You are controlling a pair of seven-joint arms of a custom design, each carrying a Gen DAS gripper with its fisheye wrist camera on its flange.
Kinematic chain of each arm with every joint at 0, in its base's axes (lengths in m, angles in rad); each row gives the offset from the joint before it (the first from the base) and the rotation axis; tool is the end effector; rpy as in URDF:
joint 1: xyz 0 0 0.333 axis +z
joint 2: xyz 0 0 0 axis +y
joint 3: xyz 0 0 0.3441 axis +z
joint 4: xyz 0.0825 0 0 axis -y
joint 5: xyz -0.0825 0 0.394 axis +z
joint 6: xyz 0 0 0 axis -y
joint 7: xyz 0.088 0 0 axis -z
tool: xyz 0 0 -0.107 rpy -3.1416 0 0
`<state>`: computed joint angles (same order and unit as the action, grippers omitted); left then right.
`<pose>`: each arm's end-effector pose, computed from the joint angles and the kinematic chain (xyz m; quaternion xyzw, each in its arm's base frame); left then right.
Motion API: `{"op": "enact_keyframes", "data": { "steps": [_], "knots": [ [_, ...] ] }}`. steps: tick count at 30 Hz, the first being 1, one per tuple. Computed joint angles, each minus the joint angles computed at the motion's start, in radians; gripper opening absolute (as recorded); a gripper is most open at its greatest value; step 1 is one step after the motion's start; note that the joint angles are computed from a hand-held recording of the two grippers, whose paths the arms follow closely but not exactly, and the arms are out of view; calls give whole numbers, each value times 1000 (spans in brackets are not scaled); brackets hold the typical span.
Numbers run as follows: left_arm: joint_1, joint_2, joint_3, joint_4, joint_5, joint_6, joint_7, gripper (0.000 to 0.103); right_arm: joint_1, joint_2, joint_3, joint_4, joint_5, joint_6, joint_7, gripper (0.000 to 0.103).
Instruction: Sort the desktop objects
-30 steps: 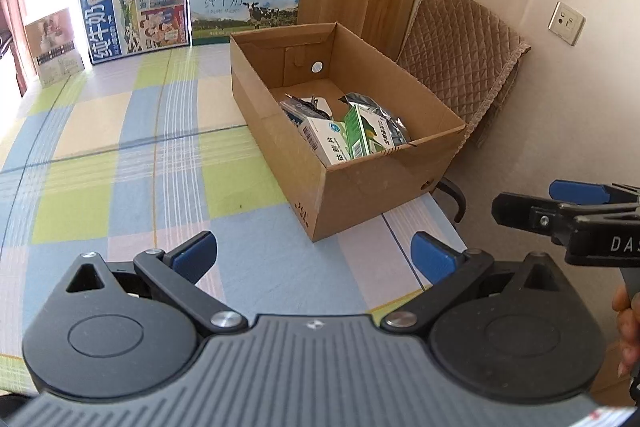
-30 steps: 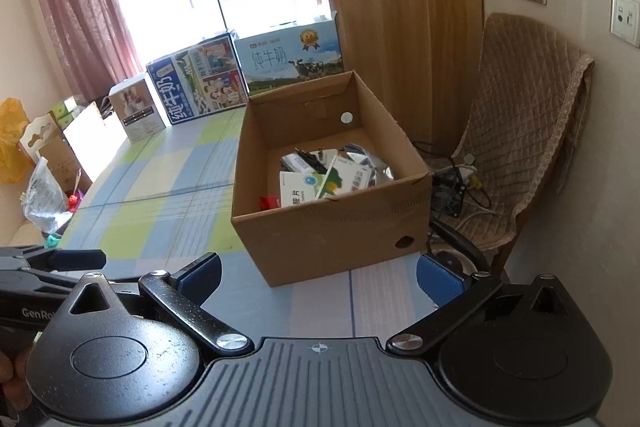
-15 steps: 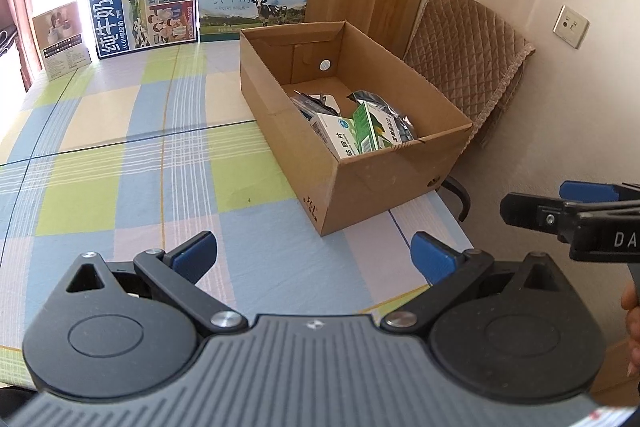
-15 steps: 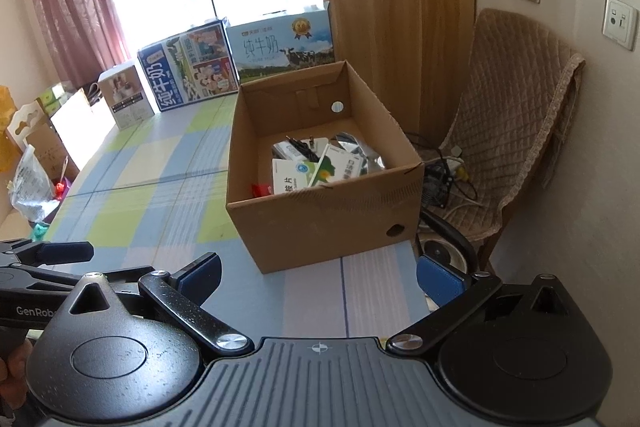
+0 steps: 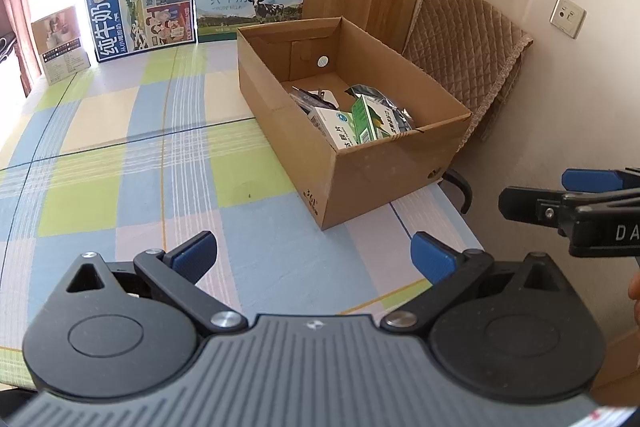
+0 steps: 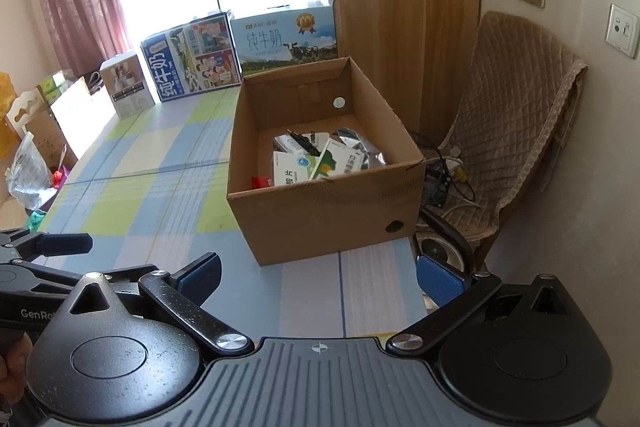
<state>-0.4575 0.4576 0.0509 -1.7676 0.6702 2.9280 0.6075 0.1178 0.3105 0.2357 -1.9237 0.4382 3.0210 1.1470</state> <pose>0.6406 -0.3242 0.3947 -0.6349 0.6772 -0.3024 0.2167 0.6515 0.1905 0.4420 -0.7450 0.5366 -0.1779 0.3540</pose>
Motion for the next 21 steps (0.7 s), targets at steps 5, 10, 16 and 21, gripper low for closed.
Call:
{"op": "enact_keyframes", "data": {
  "steps": [5, 10, 16, 21],
  "knots": [
    [-8, 3, 9, 4, 9, -5, -13, 102, -2, -2, 3, -4, -1, 3, -1, 101],
    [-2, 2, 2, 3, 9, -6, -9, 102, -2, -2, 3, -5, -1, 4, -1, 101],
    [-10, 3, 10, 5, 24, -7, -22, 102, 0, -6, 0, -9, -4, 1, 3, 101],
    [-11, 5, 8, 9, 30, -16, -28, 102, 4, -6, -6, -9, -9, -1, 8, 101]
  ]
}}
